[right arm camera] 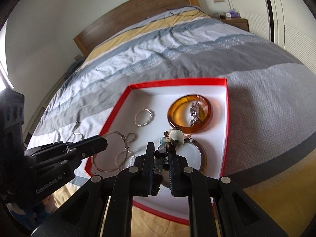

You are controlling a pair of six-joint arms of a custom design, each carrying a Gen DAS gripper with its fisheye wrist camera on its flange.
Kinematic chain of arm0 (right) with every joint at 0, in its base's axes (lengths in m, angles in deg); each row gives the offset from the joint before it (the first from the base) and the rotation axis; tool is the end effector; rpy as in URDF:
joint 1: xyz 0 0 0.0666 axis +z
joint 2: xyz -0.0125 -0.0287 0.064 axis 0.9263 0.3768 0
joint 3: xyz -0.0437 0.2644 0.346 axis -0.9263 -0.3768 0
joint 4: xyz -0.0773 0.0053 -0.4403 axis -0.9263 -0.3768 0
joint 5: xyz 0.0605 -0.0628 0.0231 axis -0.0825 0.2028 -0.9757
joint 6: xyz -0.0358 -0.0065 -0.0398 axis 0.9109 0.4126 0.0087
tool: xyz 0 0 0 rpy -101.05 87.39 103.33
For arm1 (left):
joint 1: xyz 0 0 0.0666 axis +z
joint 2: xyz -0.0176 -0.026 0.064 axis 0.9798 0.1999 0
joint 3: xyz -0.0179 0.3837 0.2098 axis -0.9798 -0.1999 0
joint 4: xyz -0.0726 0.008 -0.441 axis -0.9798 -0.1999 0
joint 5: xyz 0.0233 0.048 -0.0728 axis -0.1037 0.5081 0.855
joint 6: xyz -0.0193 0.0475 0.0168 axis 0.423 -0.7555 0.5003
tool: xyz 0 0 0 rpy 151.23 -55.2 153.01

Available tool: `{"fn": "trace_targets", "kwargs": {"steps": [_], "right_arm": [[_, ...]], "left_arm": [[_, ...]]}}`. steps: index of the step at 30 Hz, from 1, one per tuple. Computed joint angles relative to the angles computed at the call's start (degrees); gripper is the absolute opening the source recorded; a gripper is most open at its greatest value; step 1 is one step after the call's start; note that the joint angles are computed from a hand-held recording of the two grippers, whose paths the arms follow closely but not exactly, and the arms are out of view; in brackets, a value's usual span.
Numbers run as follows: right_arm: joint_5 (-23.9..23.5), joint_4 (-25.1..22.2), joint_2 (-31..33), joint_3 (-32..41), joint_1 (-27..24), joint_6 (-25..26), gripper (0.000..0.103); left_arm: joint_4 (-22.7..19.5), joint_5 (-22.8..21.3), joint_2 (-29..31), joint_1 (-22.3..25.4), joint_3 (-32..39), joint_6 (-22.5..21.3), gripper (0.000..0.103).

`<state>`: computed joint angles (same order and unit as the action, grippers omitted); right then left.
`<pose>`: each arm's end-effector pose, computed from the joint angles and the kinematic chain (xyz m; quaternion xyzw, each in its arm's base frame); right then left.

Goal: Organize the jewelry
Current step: 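Carry the bangle and beaded bracelet into the red box and open both grippers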

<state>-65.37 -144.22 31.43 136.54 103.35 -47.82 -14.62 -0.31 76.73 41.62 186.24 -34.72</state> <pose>0.3984 0.2668 0.5600 0.2424 0.8969 0.1083 0.3536 0.4951 -0.3831 0.5867 0.3905 0.8589 -0.1984 0.2655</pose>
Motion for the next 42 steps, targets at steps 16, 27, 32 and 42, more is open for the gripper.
{"fn": "trace_targets", "kwargs": {"steps": [16, 27, 32, 42], "right_arm": [[-1.7, -4.1, 2.9, 0.5, -0.2, 2.7, 0.014], [-0.9, -6.1, 3.7, 1.7, 0.8, 1.6, 0.020], [-0.1, -8.2, 3.8, 2.5, 1.5, 0.3, 0.043], [2.5, -11.9, 2.3, 3.5, 3.5, -4.0, 0.043]], "left_arm": [[-2.2, -0.2, 1.3, 1.8, -1.9, 3.1, 0.005], [-5.7, 0.5, 2.6, 1.8, 0.0, 5.8, 0.006], [-8.1, 0.8, 2.9, 2.0, 1.1, 6.6, 0.016], [-9.7, 1.1, 1.6, 2.1, 1.3, 8.1, 0.032]]}}
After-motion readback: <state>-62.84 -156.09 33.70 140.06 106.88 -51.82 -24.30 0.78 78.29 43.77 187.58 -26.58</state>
